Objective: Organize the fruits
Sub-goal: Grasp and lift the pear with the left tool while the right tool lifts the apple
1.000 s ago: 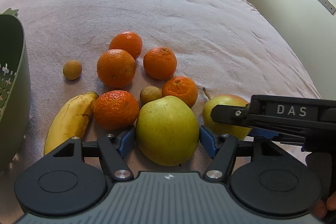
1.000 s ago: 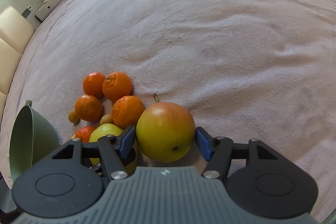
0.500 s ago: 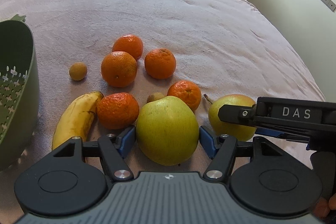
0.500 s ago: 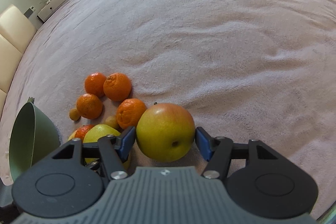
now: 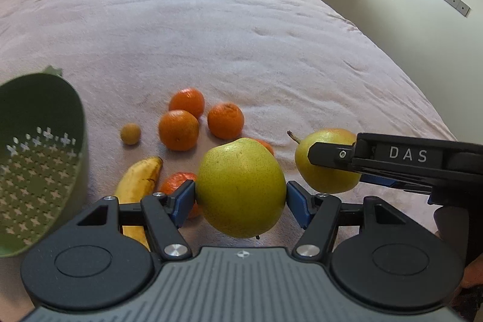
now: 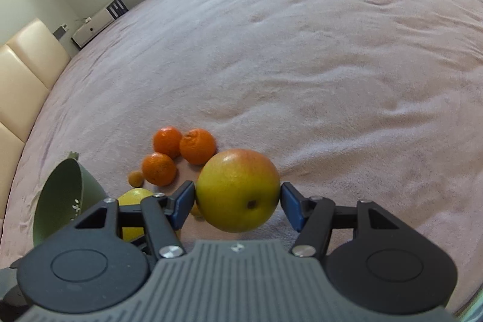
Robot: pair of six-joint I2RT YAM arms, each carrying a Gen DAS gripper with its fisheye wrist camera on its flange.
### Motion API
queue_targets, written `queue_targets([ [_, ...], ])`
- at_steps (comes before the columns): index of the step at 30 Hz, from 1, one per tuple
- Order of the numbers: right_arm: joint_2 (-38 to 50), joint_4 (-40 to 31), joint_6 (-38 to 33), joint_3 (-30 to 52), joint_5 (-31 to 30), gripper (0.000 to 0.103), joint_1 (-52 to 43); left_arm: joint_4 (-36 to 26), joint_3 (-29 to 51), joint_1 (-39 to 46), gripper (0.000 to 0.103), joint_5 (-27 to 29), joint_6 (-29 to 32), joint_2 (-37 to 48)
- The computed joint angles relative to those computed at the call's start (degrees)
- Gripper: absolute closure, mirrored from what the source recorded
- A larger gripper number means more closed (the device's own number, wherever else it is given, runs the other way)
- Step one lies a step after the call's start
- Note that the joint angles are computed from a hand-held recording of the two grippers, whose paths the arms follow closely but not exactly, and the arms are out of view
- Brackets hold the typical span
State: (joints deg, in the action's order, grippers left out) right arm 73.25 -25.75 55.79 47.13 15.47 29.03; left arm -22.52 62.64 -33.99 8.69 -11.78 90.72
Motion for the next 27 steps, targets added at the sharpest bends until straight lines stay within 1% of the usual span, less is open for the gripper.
queue_targets([
  [6,-0.4,-0.2,-1.3,2.6,2.3,0.043,3.9,-5.4,0.7,2.9,0.028,-1.9,1.2,-5.3],
  [11,1.9,1.1,-6.4,7.1,5.4,0.043,8.4,-8.5,2.0,6.3,0.028,-4.3,2.4,-8.2],
  [14,4.1,2.5,-10.0,9.9,6.7,0.043,10.4,-10.1,3.0,9.1,0.028,-4.6,3.7,-9.2],
  [20,10.4,4.7,-17.2,16.5,5.2,0.043,13.0,-14.1,6.2,14.8,0.028,-5.3,7.0,-9.1],
  [24,14.9,4.9,-21.9,21.6,4.7,0.043,13.8,-15.2,8.0,18.2,0.028,-6.0,7.0,-8.2],
  [27,18.7,4.1,-24.8,26.1,3.6,0.043,14.0,-15.9,9.3,20.7,0.028,-5.4,6.9,-6.8],
])
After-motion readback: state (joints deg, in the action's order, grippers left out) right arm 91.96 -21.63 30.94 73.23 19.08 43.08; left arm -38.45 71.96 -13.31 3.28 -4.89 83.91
